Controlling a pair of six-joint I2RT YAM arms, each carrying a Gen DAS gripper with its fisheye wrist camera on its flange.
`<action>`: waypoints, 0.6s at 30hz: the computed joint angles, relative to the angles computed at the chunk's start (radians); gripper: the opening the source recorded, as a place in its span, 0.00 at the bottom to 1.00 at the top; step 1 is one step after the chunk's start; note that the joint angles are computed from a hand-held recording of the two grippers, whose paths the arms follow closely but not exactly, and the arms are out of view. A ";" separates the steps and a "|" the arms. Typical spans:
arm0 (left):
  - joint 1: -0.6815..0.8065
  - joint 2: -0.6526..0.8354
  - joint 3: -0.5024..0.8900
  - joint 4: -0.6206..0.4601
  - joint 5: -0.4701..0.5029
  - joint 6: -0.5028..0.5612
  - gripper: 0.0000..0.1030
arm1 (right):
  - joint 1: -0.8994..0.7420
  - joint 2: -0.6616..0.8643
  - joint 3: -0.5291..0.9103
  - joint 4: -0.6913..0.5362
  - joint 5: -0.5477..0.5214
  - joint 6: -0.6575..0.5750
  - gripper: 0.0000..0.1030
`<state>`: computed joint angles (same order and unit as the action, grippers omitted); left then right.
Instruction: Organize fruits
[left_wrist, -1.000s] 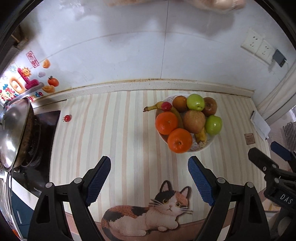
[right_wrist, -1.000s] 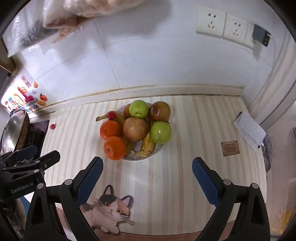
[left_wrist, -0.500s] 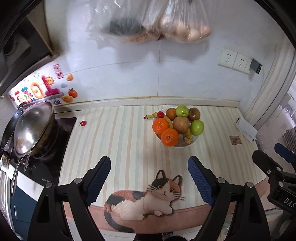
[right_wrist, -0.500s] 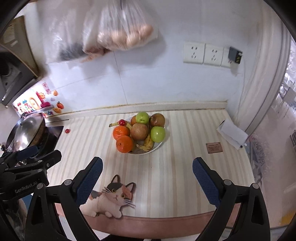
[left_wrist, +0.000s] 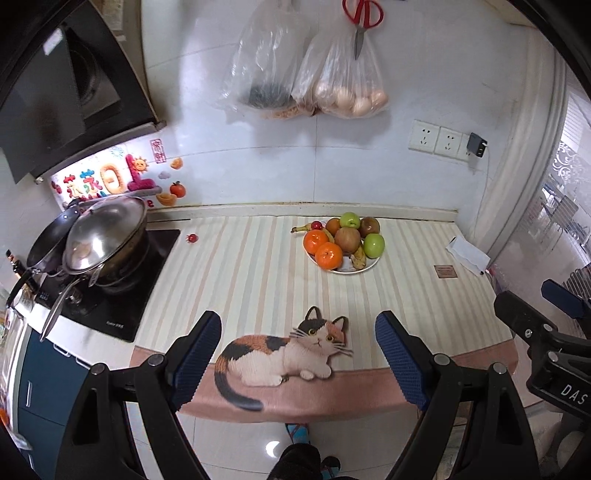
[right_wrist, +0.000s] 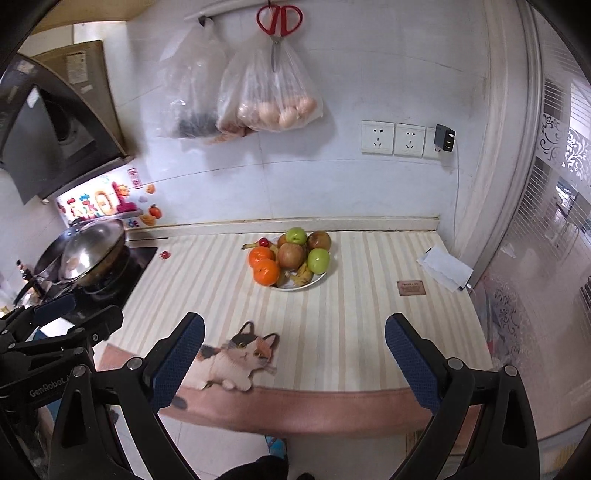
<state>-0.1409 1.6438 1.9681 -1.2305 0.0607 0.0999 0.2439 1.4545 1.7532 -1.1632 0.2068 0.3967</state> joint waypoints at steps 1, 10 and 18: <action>0.003 -0.022 -0.010 -0.008 0.000 0.002 0.83 | 0.019 -0.026 -0.005 -0.016 0.007 0.015 0.97; 0.053 -0.155 -0.074 -0.040 0.027 0.014 0.83 | 0.156 -0.117 0.053 -0.147 0.105 0.118 0.98; 0.096 -0.188 -0.115 -0.032 0.057 0.052 0.97 | 0.230 -0.121 0.080 -0.207 0.155 0.212 0.98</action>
<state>-0.0448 1.4556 1.8533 -1.2621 0.1175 0.1517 0.4743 1.3330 1.8329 -1.3705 0.3620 0.6089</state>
